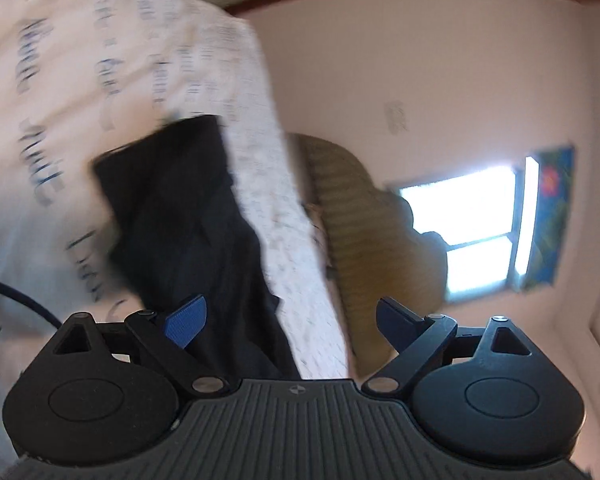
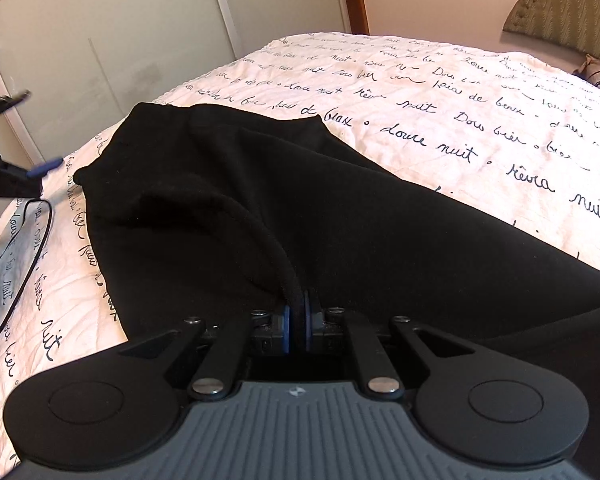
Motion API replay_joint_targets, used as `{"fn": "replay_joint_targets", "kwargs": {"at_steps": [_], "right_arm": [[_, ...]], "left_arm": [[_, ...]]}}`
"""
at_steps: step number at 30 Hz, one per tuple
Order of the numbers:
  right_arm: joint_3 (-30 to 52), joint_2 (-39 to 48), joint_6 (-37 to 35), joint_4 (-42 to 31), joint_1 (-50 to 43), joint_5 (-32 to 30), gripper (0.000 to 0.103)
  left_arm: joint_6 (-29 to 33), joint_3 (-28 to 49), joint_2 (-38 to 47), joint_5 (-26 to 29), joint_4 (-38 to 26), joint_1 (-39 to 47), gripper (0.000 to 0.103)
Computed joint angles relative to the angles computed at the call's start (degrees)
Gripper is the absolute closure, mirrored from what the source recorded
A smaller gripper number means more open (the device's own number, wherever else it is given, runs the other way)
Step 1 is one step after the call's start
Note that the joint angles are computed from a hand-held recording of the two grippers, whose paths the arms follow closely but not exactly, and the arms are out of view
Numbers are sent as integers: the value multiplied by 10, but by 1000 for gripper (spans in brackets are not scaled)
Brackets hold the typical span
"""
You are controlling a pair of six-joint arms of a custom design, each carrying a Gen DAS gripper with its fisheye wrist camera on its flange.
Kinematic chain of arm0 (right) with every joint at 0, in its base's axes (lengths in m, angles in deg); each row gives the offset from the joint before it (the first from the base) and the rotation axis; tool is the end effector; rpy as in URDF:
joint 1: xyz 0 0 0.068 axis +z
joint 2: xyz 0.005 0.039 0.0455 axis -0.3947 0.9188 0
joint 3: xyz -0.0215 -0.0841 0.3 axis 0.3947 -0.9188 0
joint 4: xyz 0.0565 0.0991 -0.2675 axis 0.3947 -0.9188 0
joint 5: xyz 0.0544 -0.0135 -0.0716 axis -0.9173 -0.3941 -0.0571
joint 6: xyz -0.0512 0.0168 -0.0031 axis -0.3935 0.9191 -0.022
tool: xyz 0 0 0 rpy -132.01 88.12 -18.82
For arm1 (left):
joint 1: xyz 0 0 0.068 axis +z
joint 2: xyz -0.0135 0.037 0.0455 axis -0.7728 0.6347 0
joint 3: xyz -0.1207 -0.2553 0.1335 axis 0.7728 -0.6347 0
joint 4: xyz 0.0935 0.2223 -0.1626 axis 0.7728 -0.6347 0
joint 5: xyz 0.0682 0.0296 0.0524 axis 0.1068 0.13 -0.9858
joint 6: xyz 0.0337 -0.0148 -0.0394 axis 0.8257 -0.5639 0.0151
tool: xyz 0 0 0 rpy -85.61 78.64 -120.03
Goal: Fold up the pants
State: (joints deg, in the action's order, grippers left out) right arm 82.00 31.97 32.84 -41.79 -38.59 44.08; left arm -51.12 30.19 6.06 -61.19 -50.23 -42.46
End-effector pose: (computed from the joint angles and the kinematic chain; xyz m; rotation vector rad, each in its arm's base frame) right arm 0.4090 -0.0863 0.1966 -0.9321 2.2681 0.6783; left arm 0.1420 0.0060 0.1911 -1.0350 1.7083 -1.1324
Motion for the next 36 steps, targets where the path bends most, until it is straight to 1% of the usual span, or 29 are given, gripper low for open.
{"fn": "replay_joint_targets", "kwargs": {"at_steps": [2, 3, 4, 6, 8, 12, 17, 20, 24, 26, 27, 28, 29, 30, 31, 32, 33, 35, 36], "right_arm": [[3, 3, -4, -1, -3, 0, 97], [-1, 1, -4, 2, -3, 1, 97], [-6, -2, -3, 6, -3, 3, 97], [-11, -6, -3, 12, -3, 5, 97], [-15, -9, -2, 18, -3, 4, 97], [-15, -8, 5, 18, -5, 0, 97], [-16, -8, 9, 19, -6, -3, 97], [-16, -7, 11, 19, -7, -5, 97], [-18, -9, 12, 21, -6, -3, 97], [-18, -9, 14, 21, -6, -3, 97], [-19, -9, 15, 22, -6, -3, 97], [-20, -10, 17, 24, -6, -3, 97], [-23, -12, 19, 26, -6, -2, 97], [-25, -14, 23, 30, -5, -1, 97], [-28, -17, 23, 33, -5, 0, 97], [-32, -21, 23, 38, -3, 3, 97], [-37, -27, 22, 44, -2, 7, 97], [-48, -40, 11, 54, 2, 18, 97], [-52, -46, 2, 57, 5, 23, 97]], "left_arm": [[-20, 13, 23, -72, -32, -37, 14], [-37, 16, 29, -97, -42, -50, 14], [-52, 19, 43, -112, -41, -53, 16], [-60, 25, 65, -129, -39, -51, 17], [-65, 43, 91, -147, -53, -57, 19], [-41, 71, 120, -169, -67, -79, 19], [-34, 76, 150, -165, -52, -99, 20], [-27, 84, 162, -185, -53, -116, 20], [-12, 93, 192, -182, -25, -107, 22], [-2, 106, 224, -175, -23, -102, 22], [3, 113, 241, -175, -25, -102, 25], [12, 124, 255, -185, -39, -108, 42], [29, 144, 270, -202, -72, -116, 55], [45, 164, 282, -225, -104, -127, 81], [65, 177, 287, -237, -118, -130, 90], [82, 187, 288, -246, -124, -129, 93], [113, 201, 286, -249, -130, -122, 94], [169, 232, 263, -252, -145, -108, 95], [190, 241, 247, -242, -143, -98, 95]]}}
